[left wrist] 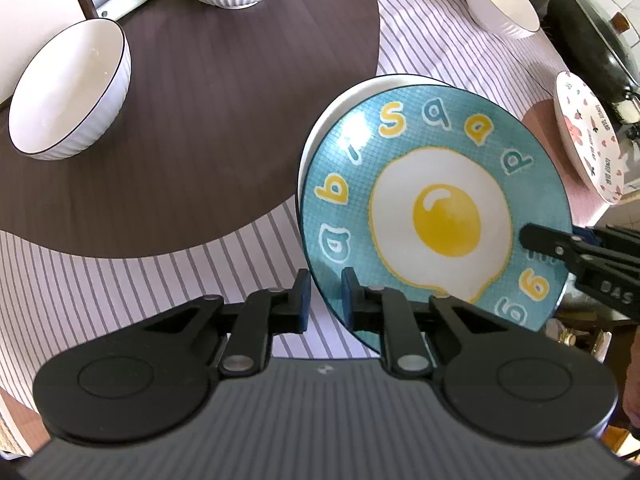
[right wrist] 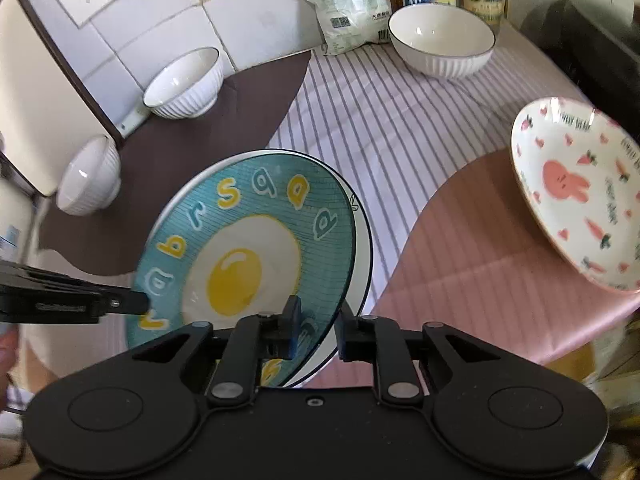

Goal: Organize plates and bowls
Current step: 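Lower the egg plate onto the white plate and open both grippers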

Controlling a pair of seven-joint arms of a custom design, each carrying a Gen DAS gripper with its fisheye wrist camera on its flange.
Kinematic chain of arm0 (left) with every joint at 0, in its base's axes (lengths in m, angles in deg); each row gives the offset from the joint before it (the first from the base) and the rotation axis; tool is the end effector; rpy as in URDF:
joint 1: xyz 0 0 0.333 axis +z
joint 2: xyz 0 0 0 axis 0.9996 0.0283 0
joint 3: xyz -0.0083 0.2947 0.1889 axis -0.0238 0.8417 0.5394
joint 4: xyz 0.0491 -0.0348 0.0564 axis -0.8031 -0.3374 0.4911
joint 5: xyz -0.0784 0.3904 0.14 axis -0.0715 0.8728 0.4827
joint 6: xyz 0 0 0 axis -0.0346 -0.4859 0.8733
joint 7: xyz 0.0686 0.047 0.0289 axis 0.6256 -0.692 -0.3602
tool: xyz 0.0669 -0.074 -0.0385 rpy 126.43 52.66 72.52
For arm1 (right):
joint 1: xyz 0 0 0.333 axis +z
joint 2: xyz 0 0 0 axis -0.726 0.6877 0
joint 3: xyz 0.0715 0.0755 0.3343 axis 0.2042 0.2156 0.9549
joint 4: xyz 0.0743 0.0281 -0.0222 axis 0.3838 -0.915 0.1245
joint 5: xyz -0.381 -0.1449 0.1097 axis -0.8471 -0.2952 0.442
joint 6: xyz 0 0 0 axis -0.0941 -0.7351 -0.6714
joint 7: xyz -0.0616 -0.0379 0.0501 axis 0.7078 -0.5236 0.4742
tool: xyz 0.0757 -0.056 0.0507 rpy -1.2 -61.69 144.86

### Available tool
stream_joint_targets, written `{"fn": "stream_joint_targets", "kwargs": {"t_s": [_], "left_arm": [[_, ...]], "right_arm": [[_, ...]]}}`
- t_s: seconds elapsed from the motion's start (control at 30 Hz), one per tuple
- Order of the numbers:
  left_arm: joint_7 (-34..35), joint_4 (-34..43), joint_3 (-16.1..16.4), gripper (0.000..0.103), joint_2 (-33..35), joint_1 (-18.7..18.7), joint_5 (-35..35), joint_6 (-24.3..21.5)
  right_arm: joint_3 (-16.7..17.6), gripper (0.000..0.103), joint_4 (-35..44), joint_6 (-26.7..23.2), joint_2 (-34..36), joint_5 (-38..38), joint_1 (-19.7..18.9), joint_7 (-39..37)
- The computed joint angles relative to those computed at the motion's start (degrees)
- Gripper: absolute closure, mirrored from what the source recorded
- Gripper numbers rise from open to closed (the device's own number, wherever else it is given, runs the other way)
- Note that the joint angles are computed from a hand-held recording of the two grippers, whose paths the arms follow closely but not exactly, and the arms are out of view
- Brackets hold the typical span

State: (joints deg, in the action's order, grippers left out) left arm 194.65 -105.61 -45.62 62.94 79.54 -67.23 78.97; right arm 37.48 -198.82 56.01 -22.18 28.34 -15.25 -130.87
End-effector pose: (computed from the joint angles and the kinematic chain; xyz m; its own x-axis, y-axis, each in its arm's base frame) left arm 0.5992 -0.2173 0.5424 -0.6322 -0.7484 0.2004 -0.7736 0.5958 -0.2158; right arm 0.4222 0.3989 0.5177 -0.4398 -0.8692 -0.2261 -0.7478 0.4938 -0.4437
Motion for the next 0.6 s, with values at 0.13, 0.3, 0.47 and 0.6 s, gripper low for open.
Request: {"fn": "stream_joint_targets", "kwargs": {"t_s": [0.13,0.3,0.47,0.6], "left_arm": [[1.64,-0.03,-0.09,0.090,-0.73,0.01,0.25,-1.28],[5.20,-0.58,0.02,0.090,-2.53,0.41,-0.14,-2.59],[8.73,-0.34,0.29,0.090,-4.10,1.10,-1.00,-4.11],[12.29,1.27,0.68,0.088,-4.90,1.89,-2.05,-6.54]], "right_arm": [[0.66,0.074,4.74,-7.43,3.08,-1.52,0.88,-1.54],[1.08,0.076,8.82,-15.35,5.93,-3.64,2.27,-2.45],[1.23,0.078,10.79,-17.67,7.39,-7.70,4.35,-0.41],[1.54,0.078,14.26,-21.57,8.92,-9.64,6.20,2.67]]}}
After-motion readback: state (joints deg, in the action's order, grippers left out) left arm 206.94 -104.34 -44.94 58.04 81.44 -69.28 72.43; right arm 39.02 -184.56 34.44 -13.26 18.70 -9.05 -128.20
